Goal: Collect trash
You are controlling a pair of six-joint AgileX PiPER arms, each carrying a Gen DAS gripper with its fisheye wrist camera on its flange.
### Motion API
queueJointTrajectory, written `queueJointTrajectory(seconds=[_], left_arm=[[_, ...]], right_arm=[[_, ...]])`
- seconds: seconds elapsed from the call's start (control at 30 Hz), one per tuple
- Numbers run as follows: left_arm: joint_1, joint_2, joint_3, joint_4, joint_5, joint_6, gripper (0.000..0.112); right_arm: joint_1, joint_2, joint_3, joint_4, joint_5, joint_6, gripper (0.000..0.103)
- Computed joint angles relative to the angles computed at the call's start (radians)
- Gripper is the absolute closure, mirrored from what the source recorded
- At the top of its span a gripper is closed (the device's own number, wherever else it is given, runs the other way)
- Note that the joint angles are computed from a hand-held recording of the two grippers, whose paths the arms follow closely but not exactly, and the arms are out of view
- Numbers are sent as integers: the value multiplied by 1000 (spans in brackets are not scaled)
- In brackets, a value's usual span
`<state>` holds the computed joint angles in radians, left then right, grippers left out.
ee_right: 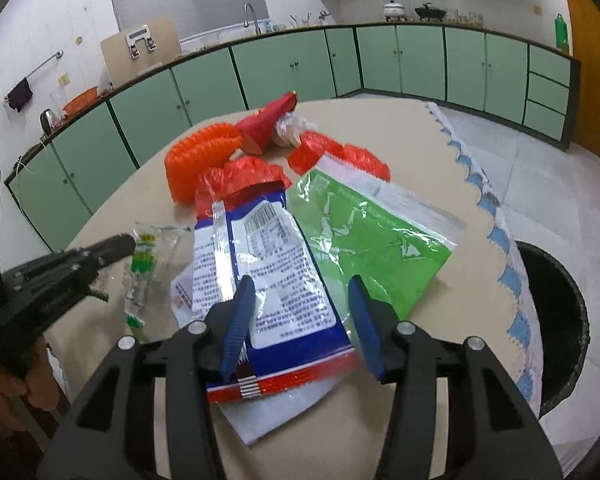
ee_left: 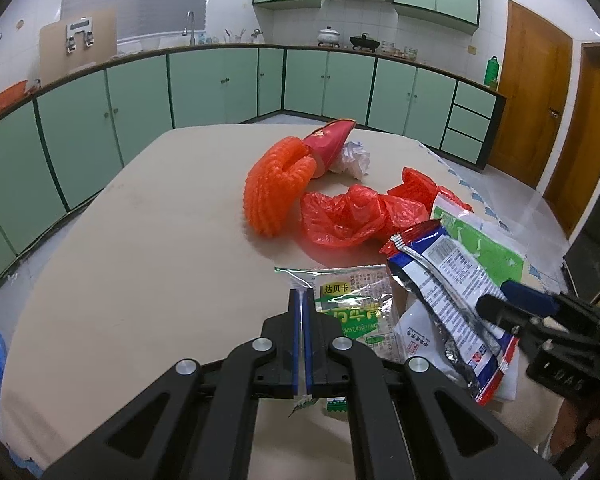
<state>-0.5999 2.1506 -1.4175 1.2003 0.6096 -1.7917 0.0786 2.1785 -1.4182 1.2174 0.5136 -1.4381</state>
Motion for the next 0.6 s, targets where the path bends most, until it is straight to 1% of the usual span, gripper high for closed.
queueJointTrajectory(seconds=[0.07,0.13,0.23,0.3,0.33,0.37,0.4,0.43,0.47,0.53,0.6], left_arm=[[2,2,-1,-1,-4,0,110],[2,4,-3,-5,-6,5,110],[5,10,-4,-15,-8,9,110],[9,13,-4,-22,-14,14,110],[11,16,-6,-23,-16,15,110],[11,18,-7,-25,-16,16,110],[11,19,-7,-26,-17,17,110],[11,21,-8,-27,-17,18,110],[11,21,-9,-29,-17,20,110],[11,22,-10,-32,-18,23,110],[10,22,-11,-32,-18,24,110]], right_arm=[[-1,15,-9,-21,-2,21,55],[-5,33,-21,-30,7,46,57],[3,30,-1,18,-26,-17,62],[11,26,15,50,-53,-70,74],[16,23,24,68,-64,-92,76],[21,21,33,87,-83,-111,81],[25,19,42,112,-99,-141,87],[26,21,36,107,-102,-137,92],[25,22,33,97,-102,-124,99],[14,30,10,58,-78,-69,101],[-3,36,-13,36,-34,-26,102]])
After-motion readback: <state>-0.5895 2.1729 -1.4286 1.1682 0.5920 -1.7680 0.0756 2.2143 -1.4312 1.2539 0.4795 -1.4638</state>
